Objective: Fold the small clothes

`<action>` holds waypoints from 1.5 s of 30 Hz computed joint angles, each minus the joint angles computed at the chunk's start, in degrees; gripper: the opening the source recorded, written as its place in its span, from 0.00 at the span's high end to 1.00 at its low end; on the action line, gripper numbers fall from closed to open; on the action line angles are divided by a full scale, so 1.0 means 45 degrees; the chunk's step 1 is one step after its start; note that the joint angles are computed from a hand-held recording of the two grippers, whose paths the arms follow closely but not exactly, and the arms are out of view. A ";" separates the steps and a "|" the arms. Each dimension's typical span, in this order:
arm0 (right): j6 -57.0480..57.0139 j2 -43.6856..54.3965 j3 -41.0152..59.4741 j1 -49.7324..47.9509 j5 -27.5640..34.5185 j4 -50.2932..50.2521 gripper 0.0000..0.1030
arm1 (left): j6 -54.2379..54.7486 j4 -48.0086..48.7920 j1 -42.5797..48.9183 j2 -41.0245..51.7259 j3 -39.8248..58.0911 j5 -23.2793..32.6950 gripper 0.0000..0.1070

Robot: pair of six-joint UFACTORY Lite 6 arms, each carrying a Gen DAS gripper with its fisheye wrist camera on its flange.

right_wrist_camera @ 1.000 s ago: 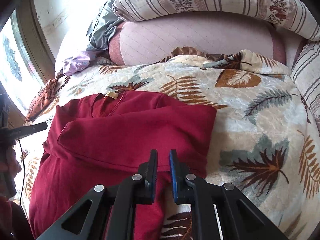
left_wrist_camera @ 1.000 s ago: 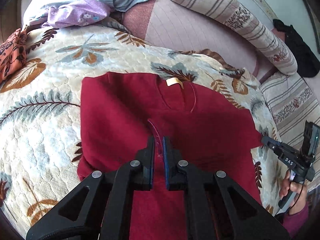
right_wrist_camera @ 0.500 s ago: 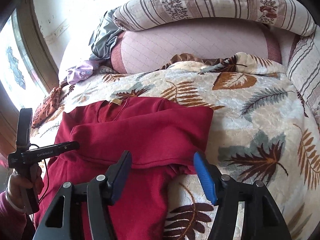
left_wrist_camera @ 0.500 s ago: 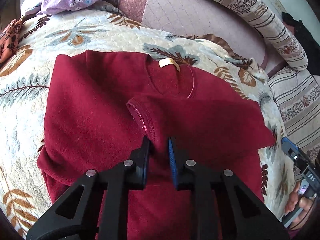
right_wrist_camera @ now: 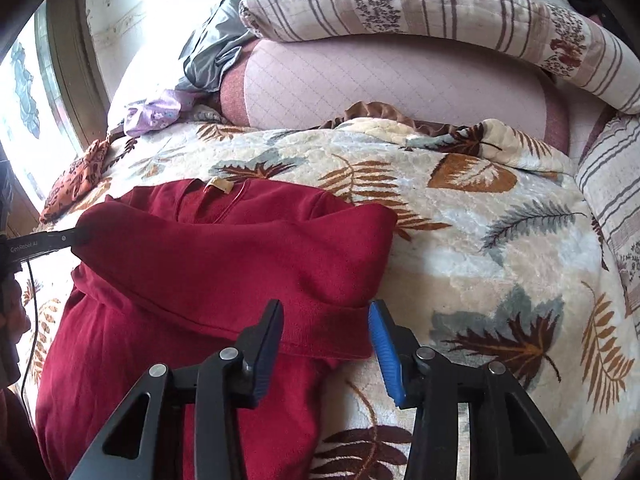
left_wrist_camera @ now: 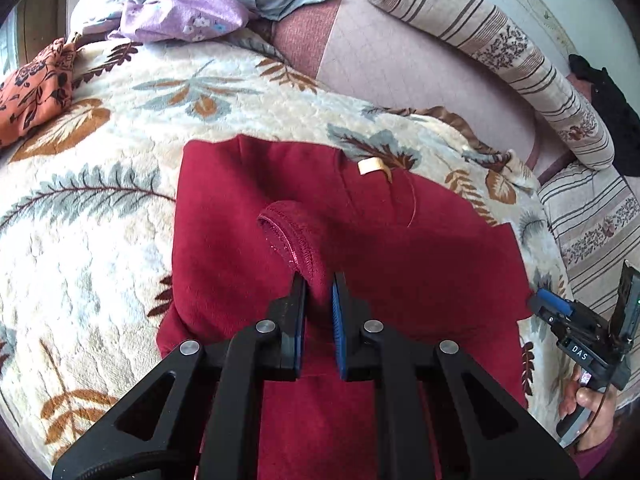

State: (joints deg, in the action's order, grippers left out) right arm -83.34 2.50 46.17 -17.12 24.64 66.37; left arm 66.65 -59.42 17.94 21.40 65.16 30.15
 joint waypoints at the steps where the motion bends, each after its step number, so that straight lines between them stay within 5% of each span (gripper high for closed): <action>1: 0.0387 0.0562 0.0232 0.0313 -0.0211 -0.0405 0.65 | 0.0172 -0.0110 -0.0018 0.0033 -0.0137 -0.0252 0.90; 7: 0.2817 0.1423 0.0081 0.0290 -0.0499 -0.4025 0.66 | 0.0552 -0.0002 0.0334 0.0246 -0.0107 0.0093 0.86; 11: 0.1831 0.0953 0.0901 -0.1415 0.1553 -0.2211 0.66 | 0.0885 -0.0410 0.0373 0.0156 -0.0188 -0.0027 0.83; 13: 0.1800 0.1320 0.1507 -0.1344 0.1165 -0.1029 0.47 | 0.1097 -0.0693 0.0250 0.0016 -0.0363 -0.0359 0.83; 18: 0.4867 0.5230 0.5099 0.0208 0.0376 -0.2447 0.44 | 0.0759 -0.0307 -0.0048 0.0351 -0.0223 -0.0982 0.83; 21: 0.5560 0.6703 0.6226 0.0709 -0.0852 -0.2931 0.81 | 0.0563 -0.0088 0.0102 0.0614 0.0008 -0.0812 0.83; 24: 0.4143 0.6747 0.5902 0.0368 -0.2180 -0.1166 0.85 | 0.1019 -0.0494 0.0236 0.0201 -0.0384 -0.1261 0.71; 27: 0.4895 0.6991 0.6287 -0.0451 -0.0853 -0.1790 0.85 | 0.1564 -0.0952 0.0480 -0.0212 -0.0678 -0.1195 0.70; 34: 0.2934 0.2959 0.3267 -0.0381 0.0740 -0.0994 0.84 | 0.1580 -0.1385 -0.0067 0.0042 -0.0402 -0.1918 0.70; 45: 0.1541 0.5491 0.4039 0.1829 -0.1955 0.0773 0.84 | -0.0273 0.0156 -0.1293 0.1946 0.0939 -0.3666 0.67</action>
